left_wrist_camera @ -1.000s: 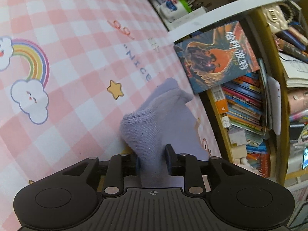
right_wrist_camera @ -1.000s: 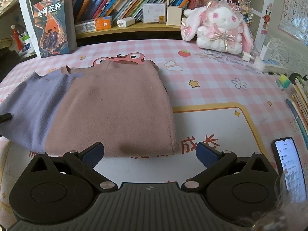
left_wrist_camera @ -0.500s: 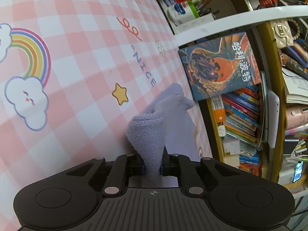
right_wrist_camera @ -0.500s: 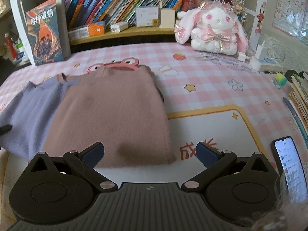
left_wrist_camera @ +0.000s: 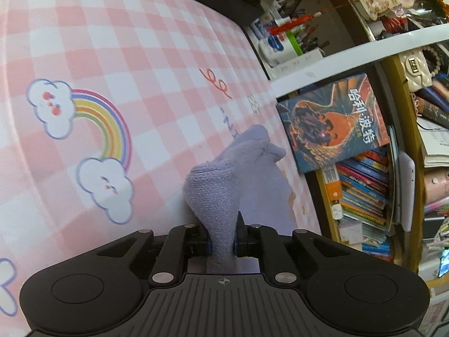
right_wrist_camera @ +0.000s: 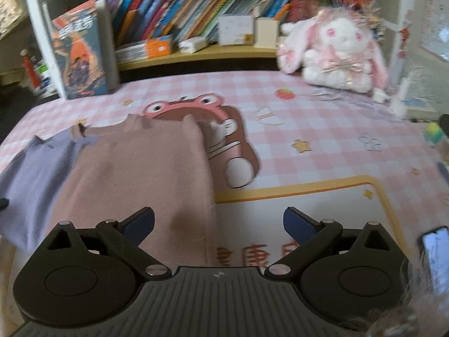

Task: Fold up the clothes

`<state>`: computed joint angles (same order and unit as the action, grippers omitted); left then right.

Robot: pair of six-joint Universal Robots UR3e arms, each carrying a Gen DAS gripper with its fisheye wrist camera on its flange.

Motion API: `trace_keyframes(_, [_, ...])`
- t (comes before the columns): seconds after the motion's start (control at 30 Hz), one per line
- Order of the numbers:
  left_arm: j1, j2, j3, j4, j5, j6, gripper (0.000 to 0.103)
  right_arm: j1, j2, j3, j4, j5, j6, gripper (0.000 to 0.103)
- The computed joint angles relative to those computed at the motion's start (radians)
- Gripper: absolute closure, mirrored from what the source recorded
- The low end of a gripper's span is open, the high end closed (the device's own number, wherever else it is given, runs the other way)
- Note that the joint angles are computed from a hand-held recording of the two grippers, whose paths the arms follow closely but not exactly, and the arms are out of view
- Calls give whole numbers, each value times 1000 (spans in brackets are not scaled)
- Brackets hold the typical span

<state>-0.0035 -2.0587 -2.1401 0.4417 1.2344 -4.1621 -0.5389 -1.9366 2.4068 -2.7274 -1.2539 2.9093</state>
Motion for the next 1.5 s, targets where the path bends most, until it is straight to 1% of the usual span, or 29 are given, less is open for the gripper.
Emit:
trace_keyframes(0.13, [-11,4,-12,4,36,12,91,4,57,-42,-4,60,-43,10])
trace_keyframes(0.23, [-28,8,-1,-12,69,23,91,7,111,-73,-36,106,-73,10])
trace_keyframes(0.3, [-41,12,11,-34,90,28,91,22,161,-115,-12,105,-111,11])
trace_keyframes(0.4, [-61,16,30,-64,123,35,91,42,227,-170,53,62,-165,21])
trace_keyframes(0.43, [-69,17,38,-73,137,35,91,26,233,-170,69,81,-177,22])
trace_keyframes(0.53, [-93,16,57,-95,177,32,91,-20,238,-170,107,139,-212,22])
trace_keyframes(0.6, [-107,16,68,-109,200,32,91,-35,224,-154,81,159,-234,23])
trace_keyframes(0.7, [-125,17,81,-128,232,27,91,-76,180,-120,62,241,-306,24])
trace_keyframes(0.8, [-147,22,106,-169,267,22,91,-106,149,-127,162,324,-423,24])
trace_keyframes(0.83, [-154,24,115,-184,279,22,91,-101,159,-135,178,319,-436,24])
trace_keyframes(0.9, [-168,29,133,-213,301,25,91,-89,180,-151,207,308,-462,27])
trace_keyframes(0.93, [-175,32,143,-227,313,26,91,-88,191,-157,216,300,-471,31])
trace_keyframes(1.0, [-186,37,152,-238,331,30,92,-86,213,-169,233,283,-488,32])
trace_keyframes(1.03, [-192,40,157,-244,340,32,92,-93,216,-176,256,294,-504,34])
trace_keyframes(1.07, [-198,43,163,-250,349,36,92,-100,219,-184,278,305,-520,40])
trace_keyframes(1.17, [-224,56,191,-276,383,64,92,-111,230,-207,339,328,-545,48])
trace_keyframes(1.23, [-250,68,223,-303,410,89,92,-126,225,-206,365,346,-561,51])
trace_keyframes(1.3, [-278,77,262,-330,438,120,93,-141,220,-206,392,364,-577,51])
trace_keyframes(1.5, [-406,77,456,-437,533,282,93,-166,226,-203,414,401,-622,51])
